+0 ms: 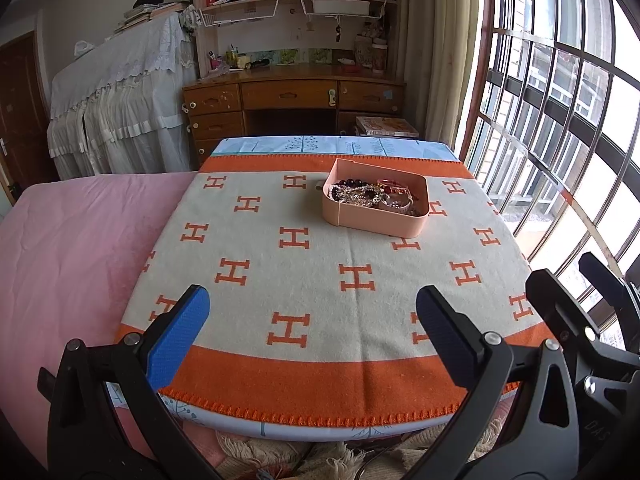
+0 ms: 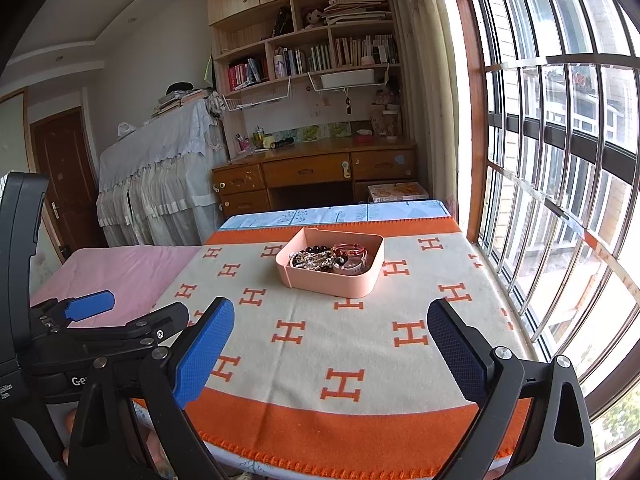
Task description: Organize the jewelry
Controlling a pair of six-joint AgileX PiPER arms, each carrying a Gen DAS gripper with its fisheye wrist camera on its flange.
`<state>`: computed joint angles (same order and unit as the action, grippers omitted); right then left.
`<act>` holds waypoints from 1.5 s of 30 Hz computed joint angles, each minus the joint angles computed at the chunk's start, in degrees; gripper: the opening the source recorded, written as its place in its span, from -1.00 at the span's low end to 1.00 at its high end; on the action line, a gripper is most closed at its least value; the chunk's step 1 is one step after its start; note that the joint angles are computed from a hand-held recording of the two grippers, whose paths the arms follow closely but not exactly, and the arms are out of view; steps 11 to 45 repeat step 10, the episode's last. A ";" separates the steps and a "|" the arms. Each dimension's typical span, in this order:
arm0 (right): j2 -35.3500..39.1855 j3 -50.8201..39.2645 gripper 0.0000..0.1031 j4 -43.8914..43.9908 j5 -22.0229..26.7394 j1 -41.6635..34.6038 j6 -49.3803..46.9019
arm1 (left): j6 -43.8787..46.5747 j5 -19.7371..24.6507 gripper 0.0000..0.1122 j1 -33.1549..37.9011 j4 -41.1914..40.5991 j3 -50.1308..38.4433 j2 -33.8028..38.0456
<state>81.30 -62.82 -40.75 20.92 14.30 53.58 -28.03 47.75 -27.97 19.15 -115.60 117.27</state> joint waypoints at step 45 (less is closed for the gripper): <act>1.29 0.32 0.92 -0.03 -1.23 -0.37 0.27 | 1.26 -0.95 0.83 0.84 -1.54 0.29 0.46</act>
